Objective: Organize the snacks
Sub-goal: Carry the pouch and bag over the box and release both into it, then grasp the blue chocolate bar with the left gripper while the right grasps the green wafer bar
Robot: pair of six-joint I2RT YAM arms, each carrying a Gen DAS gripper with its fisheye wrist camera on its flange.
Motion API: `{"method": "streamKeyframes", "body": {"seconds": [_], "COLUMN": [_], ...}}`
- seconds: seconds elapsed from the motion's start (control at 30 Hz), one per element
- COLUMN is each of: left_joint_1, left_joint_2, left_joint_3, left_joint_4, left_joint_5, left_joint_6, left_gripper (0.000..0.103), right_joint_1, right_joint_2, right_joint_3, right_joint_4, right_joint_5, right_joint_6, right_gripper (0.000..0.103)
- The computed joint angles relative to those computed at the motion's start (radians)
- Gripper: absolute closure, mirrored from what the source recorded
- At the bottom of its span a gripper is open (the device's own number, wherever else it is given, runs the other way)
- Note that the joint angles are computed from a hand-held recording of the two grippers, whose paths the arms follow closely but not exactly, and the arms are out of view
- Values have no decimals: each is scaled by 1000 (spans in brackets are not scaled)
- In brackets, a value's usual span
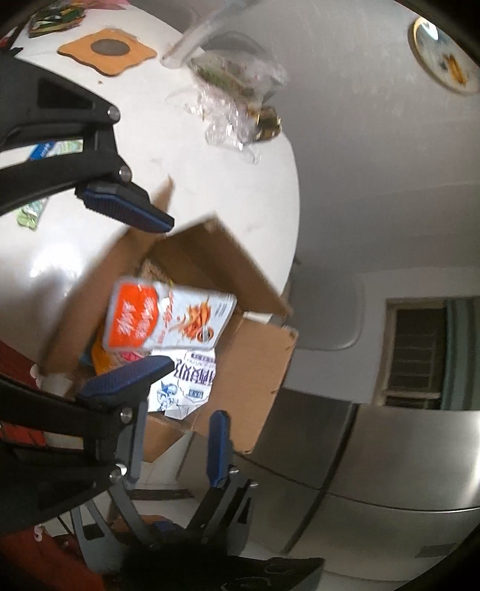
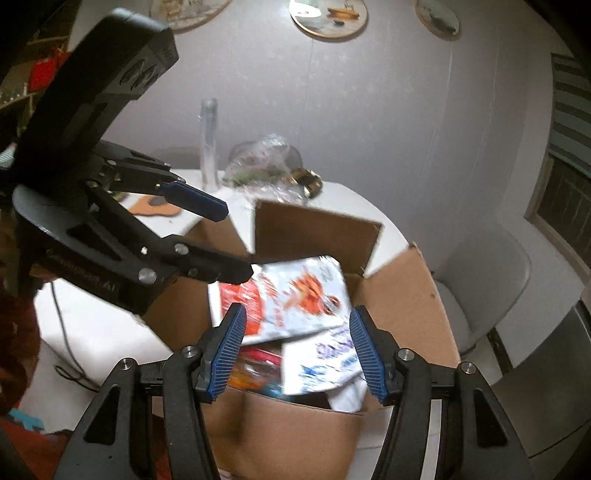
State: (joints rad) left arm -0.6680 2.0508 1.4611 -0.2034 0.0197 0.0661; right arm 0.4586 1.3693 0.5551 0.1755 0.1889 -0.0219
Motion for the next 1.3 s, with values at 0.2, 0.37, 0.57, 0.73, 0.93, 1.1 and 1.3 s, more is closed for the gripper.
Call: {"method": "streamKeyframes", "body": {"seconds": [0.2,0.37,0.57,0.73,0.93,1.1,1.3], "left_joint_1": [93,198,328,391,426,403,379], "left_joint_2": [-226,-351,-345,-173,23,106,182], "left_joint_3": [-310,-533,-728,-772,-714,-603,-480], "left_joint_4": [177,301,465,596,659,607,515], "left_joint_5": [-36,-73,-61,-9,58,63,44], "left_joint_6": [-45,-74,-137,-221,-306,-329,-330], "left_gripper": [33,33,33,33,33,42,55], "right_joint_1": [171,288,352,320,290,259,243], "right_joint_2": [26,176,452,738,919,999,1028], "right_joint_3": [43,149,308,462,580,678,720], "right_joint_4": [40,70,114,145,158,106,74], "right_joint_5": [4,-28,-100,-160,-98,-96,-119], "right_joint_6": [16,24,64,154,165,112,91], "right_gripper": [48,48,48,49,54,65,80]}}
